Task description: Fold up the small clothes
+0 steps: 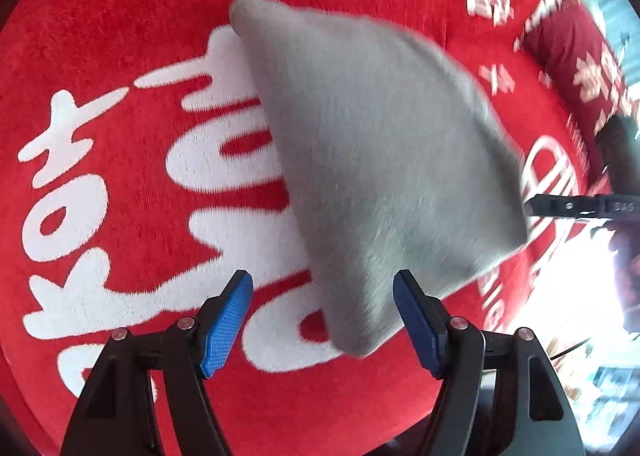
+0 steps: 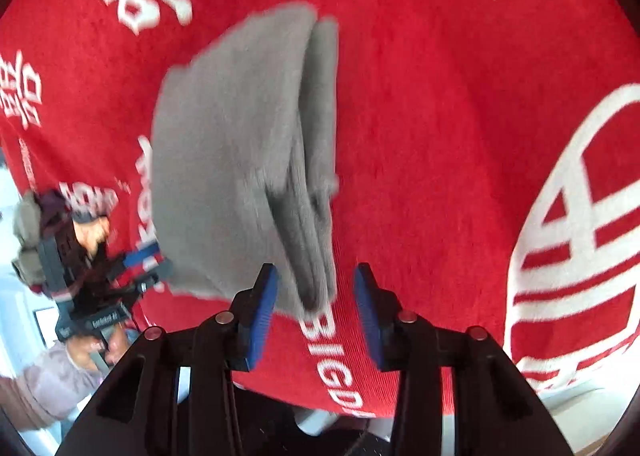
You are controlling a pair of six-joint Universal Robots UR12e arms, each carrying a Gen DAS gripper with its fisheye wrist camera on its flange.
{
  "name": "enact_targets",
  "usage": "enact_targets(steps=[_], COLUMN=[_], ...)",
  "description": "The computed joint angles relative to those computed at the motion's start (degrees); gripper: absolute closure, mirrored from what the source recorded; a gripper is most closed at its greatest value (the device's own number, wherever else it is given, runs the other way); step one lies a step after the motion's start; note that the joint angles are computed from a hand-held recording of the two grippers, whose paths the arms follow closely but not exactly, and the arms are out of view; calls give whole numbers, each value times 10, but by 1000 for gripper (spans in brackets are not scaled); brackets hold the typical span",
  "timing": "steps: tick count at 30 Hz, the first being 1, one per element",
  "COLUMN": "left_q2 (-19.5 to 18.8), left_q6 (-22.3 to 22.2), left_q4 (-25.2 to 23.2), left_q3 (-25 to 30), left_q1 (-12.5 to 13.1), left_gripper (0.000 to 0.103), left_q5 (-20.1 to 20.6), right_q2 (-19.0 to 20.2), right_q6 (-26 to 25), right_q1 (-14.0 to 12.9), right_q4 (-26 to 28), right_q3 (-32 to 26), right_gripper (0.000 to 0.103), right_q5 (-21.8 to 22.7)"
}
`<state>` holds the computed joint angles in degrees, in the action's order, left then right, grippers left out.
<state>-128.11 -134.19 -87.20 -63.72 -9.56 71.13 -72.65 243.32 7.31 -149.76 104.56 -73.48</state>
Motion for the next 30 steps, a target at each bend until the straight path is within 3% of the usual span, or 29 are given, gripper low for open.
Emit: enact_targets(steps=[3,6,9,11,12,16,22,30], left_q2=[-18,-39,-59,-68,-68,-67,-60,-63], left_q6=[-60,-119,-165,-182,-183,-172,-176,-174], left_q4=[0,21,24,19,21,33,51,44], left_q3=[32,58,84,96,96,82,62,68], left_q1=[-2,-10,-18,-20,-22,-30,-29,-32], left_gripper=[29,29,29,29,29,29,29,29], left_q5=[-39,-43,-39,-46,-44,-8,-10,-6], right_q2=[3,29,61,76,78,69,65,30], right_q6=[42,66,87,101,93,25,-67,-3], right_q1=[-18,-37,-54,-62,-63,-57,-51,-42], right_q4=[-89,-145,-145,-171,-175,-111,87,44], right_q3=[15,8,-8,-11,-16,-33,-62,-20], right_gripper=[59,59,59,74,90,93,94,93], right_q5=[-12,2,34,56,57,37,-2,2])
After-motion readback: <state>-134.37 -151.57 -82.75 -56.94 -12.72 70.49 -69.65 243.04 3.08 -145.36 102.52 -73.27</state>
